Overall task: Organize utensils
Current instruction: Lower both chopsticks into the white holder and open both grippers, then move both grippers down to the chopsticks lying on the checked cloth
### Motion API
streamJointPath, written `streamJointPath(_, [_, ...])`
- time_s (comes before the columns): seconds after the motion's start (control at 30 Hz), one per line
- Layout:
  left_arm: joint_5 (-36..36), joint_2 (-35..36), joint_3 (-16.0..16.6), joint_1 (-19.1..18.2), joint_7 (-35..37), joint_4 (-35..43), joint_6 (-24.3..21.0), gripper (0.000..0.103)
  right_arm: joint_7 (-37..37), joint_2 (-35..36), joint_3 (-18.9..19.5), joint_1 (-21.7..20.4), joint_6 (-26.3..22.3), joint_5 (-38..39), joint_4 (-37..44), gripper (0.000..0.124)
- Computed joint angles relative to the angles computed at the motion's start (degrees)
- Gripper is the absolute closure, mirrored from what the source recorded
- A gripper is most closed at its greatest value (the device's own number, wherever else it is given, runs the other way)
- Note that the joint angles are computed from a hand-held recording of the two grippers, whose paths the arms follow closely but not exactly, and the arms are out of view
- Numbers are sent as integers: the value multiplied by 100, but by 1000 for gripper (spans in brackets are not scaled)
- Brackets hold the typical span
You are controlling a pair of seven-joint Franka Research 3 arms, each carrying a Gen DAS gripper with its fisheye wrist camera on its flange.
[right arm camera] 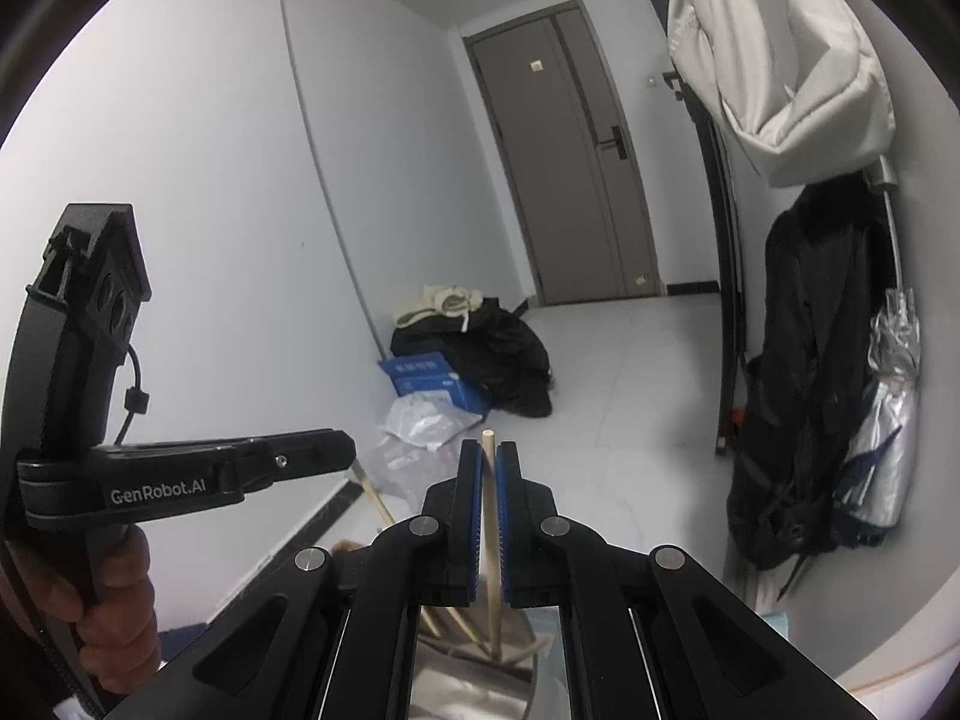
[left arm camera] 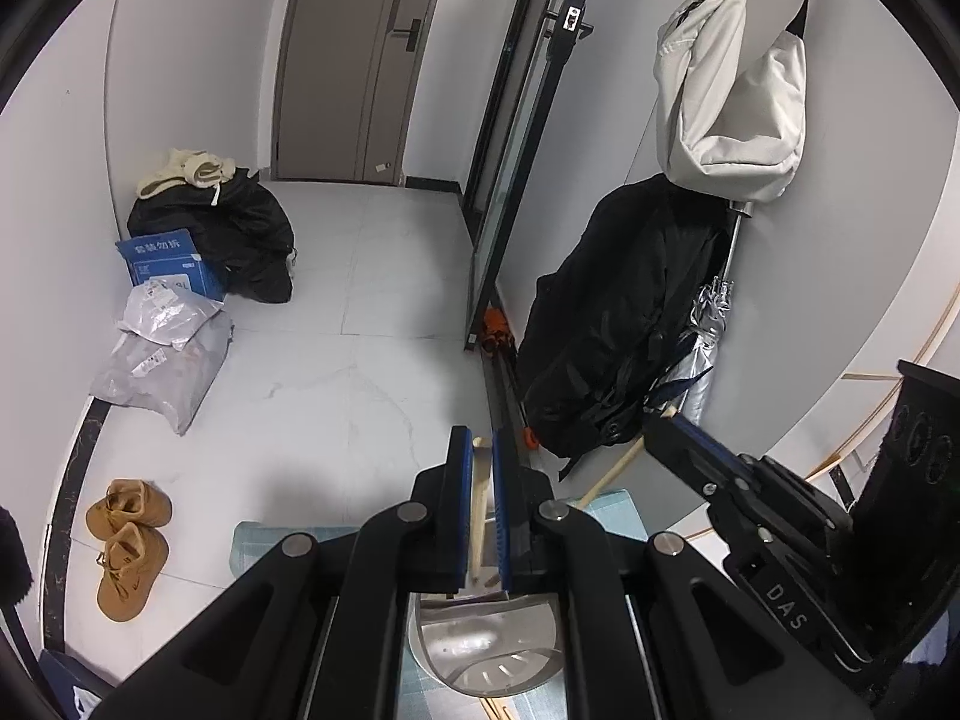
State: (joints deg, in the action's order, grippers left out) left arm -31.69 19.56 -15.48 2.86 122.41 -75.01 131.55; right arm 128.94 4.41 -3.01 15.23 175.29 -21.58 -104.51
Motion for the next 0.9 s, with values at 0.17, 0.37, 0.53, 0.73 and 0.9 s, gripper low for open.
streamJointPath(0.17, [2,-61,47,-2,-213,-123,-48,100,-818,-16,236,-117,-111,1003,-122,117])
streamJointPath(0.37, [107,-334,98,-34,-272,-418,-85,81,-935,-204,283,-114,-358,1286,-316,116])
streamJointPath(0.53, [-229,-982,202,-59,-49,-1276,576,45,-579,-618,420,-243,-434,1110,-736,103])
streamJointPath(0.73, [-364,-1545,449,-235,-120,-1950,832,33,557,-1238,914,-760,-525,-29,-1249,85])
streamJointPath(0.9, [-515,-2010,647,-419,-72,-2549,1123,27,1099,-1744,1381,-1215,-579,-461,-1678,80])
